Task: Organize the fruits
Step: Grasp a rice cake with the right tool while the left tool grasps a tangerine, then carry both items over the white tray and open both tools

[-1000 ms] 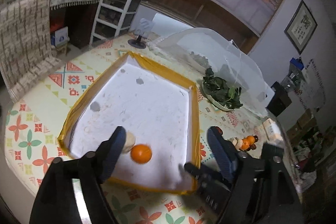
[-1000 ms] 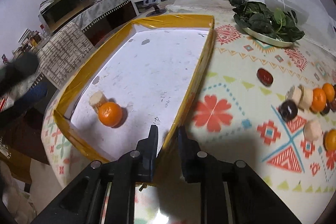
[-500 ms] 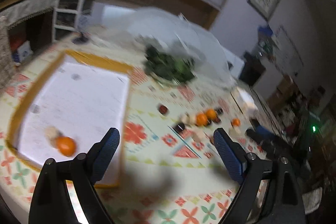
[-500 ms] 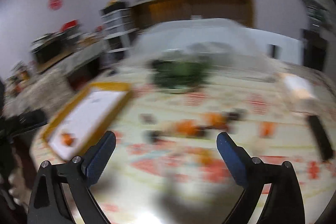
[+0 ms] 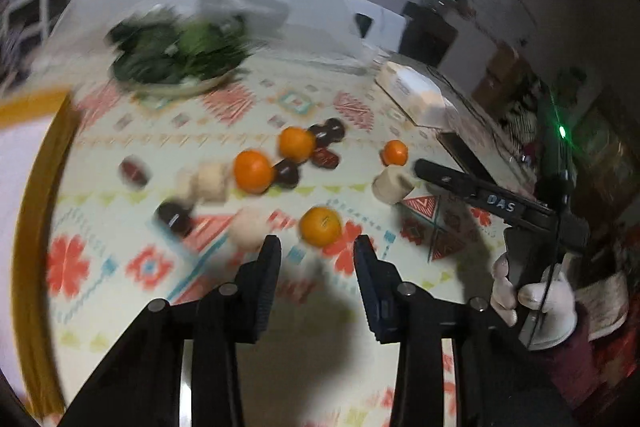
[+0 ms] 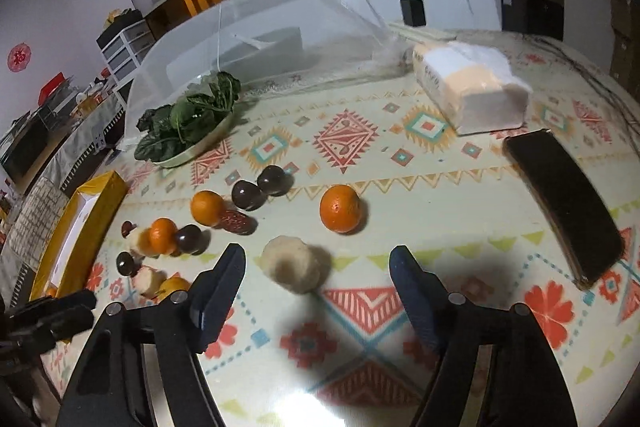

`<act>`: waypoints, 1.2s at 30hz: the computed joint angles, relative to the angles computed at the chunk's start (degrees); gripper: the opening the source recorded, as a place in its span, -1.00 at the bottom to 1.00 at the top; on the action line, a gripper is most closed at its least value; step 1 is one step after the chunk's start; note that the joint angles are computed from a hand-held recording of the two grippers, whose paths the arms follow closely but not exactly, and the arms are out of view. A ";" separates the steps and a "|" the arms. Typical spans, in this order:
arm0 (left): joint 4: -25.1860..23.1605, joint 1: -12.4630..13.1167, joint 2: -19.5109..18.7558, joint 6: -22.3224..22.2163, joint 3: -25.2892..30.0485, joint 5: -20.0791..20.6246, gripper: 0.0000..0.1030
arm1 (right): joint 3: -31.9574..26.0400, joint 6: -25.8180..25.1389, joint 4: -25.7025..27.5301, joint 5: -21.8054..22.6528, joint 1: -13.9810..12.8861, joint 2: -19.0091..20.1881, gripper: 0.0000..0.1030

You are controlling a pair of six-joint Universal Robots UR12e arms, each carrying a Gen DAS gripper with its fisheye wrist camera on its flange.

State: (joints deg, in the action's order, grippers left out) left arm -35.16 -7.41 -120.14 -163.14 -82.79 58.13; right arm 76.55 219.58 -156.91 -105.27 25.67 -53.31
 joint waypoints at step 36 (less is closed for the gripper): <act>5.61 3.78 4.08 -5.93 -2.70 -0.75 -0.39 | -4.80 -7.66 -3.60 1.65 3.36 0.42 -0.21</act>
